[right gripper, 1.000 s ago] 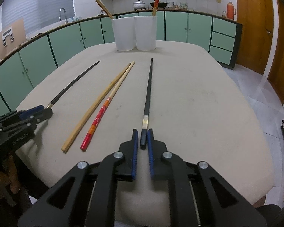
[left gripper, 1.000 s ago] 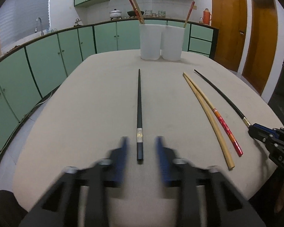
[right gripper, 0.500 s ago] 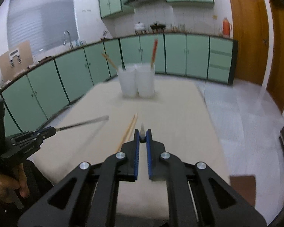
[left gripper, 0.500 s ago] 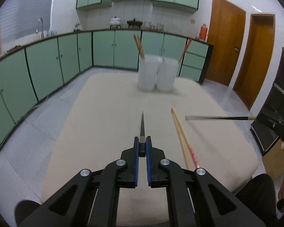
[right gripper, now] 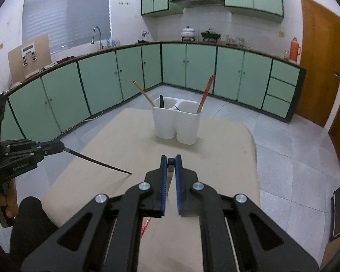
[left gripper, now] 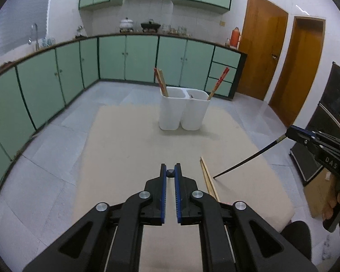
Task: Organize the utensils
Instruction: 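Carry both black chopsticks to the white holder and release them inside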
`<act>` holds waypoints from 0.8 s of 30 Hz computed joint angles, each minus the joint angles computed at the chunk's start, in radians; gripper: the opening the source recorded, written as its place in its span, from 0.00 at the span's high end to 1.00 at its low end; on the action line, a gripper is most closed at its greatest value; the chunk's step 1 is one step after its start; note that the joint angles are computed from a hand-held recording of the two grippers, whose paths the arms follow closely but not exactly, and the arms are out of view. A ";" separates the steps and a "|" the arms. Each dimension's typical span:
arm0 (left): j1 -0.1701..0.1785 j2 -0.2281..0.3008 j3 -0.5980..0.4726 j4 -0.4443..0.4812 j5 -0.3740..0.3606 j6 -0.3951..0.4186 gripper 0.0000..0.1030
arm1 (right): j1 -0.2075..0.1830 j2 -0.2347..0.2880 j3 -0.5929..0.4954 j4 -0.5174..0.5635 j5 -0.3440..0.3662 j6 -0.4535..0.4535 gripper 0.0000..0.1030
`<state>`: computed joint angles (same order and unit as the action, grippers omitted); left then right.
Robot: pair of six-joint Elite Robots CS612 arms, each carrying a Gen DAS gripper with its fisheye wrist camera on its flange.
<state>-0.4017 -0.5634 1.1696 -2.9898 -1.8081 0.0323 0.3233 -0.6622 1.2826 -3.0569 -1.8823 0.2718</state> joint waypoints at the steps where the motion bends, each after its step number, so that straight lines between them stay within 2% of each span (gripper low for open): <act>1: 0.002 0.005 -0.019 0.023 -0.009 0.001 0.93 | -0.006 -0.003 -0.009 0.021 0.016 0.000 0.94; 8: 0.002 0.007 -0.089 0.080 -0.031 0.060 0.93 | -0.023 -0.009 -0.079 0.117 0.040 -0.055 0.94; 15: -0.002 0.038 -0.219 0.186 -0.057 0.090 0.94 | -0.040 -0.005 -0.163 0.207 0.072 -0.079 0.94; 18: -0.008 0.060 -0.285 0.212 -0.052 0.102 0.94 | -0.045 0.008 -0.223 0.241 0.072 -0.098 0.94; 24: -0.023 0.130 -0.460 0.242 -0.039 0.102 0.94 | -0.066 0.057 -0.374 0.318 0.086 -0.077 0.94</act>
<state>-0.4248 -0.4338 0.7100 -2.7481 -1.8468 0.1347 0.2572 -0.6050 0.9087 -2.7386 -1.7968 0.1953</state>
